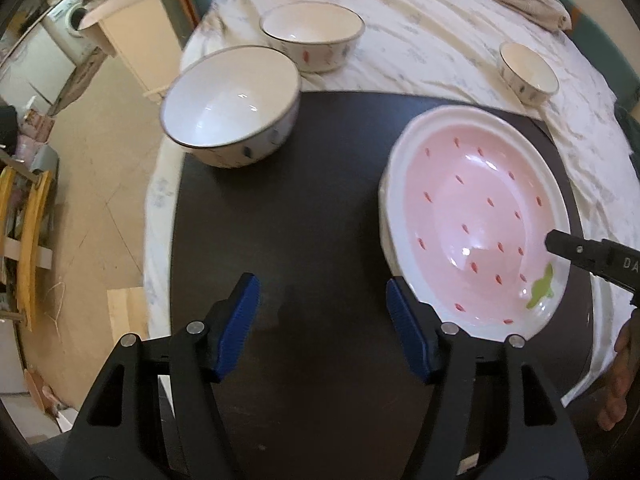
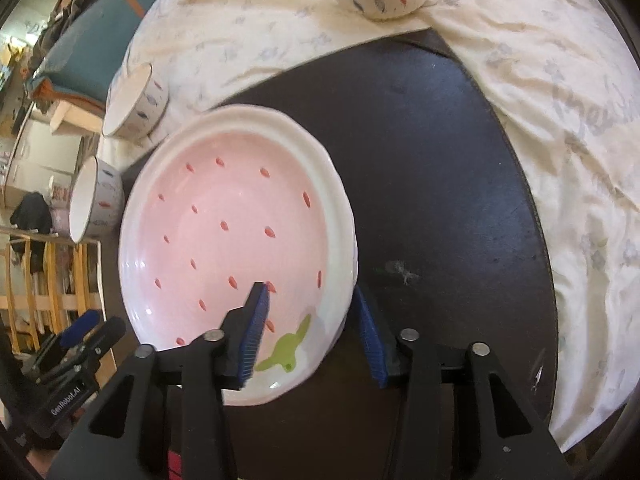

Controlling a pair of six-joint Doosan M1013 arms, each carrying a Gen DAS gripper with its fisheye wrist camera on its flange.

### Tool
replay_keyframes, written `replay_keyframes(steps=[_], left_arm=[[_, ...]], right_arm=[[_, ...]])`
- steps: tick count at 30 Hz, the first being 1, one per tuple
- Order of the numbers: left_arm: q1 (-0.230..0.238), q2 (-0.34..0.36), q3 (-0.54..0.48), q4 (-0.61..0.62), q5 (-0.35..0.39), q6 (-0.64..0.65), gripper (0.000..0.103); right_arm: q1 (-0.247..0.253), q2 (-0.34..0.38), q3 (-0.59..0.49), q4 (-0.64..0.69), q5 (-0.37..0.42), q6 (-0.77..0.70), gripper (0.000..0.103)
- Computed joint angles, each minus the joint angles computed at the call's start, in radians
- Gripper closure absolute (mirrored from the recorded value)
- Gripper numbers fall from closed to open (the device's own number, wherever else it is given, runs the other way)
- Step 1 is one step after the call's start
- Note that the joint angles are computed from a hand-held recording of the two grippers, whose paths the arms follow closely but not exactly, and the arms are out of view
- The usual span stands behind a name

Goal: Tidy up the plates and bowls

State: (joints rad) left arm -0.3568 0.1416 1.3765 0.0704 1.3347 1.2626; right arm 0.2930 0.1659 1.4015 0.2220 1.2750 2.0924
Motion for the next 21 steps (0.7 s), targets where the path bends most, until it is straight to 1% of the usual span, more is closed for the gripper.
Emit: replay_keyframes(steps=[5, 7, 8, 11, 13, 15, 16, 18, 19, 21], left_arm=[[0.017, -0.013, 0.001, -0.004, -0.043, -0.035, 0.04], [0.018, -0.013, -0.005, 0.0, -0.063, -0.056, 0.04], [0.02, -0.013, -0.006, 0.001, -0.073, -0.065, 0.04], [0.026, -0.014, -0.013, 0.009, -0.098, -0.105, 0.04], [0.036, -0.016, -0.018, -0.01, -0.113, -0.125, 0.04], [0.051, -0.011, -0.029, -0.045, -0.119, -0.131, 0.04], [0.062, -0.007, -0.038, -0.068, -0.113, -0.13, 0.039], [0.078, 0.008, -0.062, -0.1, -0.091, -0.127, 0.033], [0.091, 0.021, -0.086, -0.115, -0.073, -0.118, 0.033], [0.103, 0.035, -0.117, -0.106, -0.062, -0.112, 0.033]], right_arm=[[0.014, -0.009, -0.007, -0.042, -0.042, 0.051, 0.043], [0.018, -0.011, -0.011, -0.052, -0.062, 0.07, 0.032], [0.018, -0.012, -0.013, -0.046, -0.081, 0.074, 0.031], [0.028, -0.008, -0.032, -0.06, -0.099, 0.073, 0.031], [0.047, -0.002, -0.051, -0.116, -0.099, 0.084, 0.031], [0.056, 0.003, -0.063, -0.124, -0.107, 0.076, 0.031], [0.059, 0.007, -0.07, -0.116, -0.109, 0.07, 0.031], [0.064, 0.013, -0.082, -0.099, -0.112, 0.05, 0.031], [0.07, 0.02, -0.094, -0.098, -0.109, 0.03, 0.031], [0.077, 0.034, -0.12, -0.091, -0.098, -0.017, 0.031]])
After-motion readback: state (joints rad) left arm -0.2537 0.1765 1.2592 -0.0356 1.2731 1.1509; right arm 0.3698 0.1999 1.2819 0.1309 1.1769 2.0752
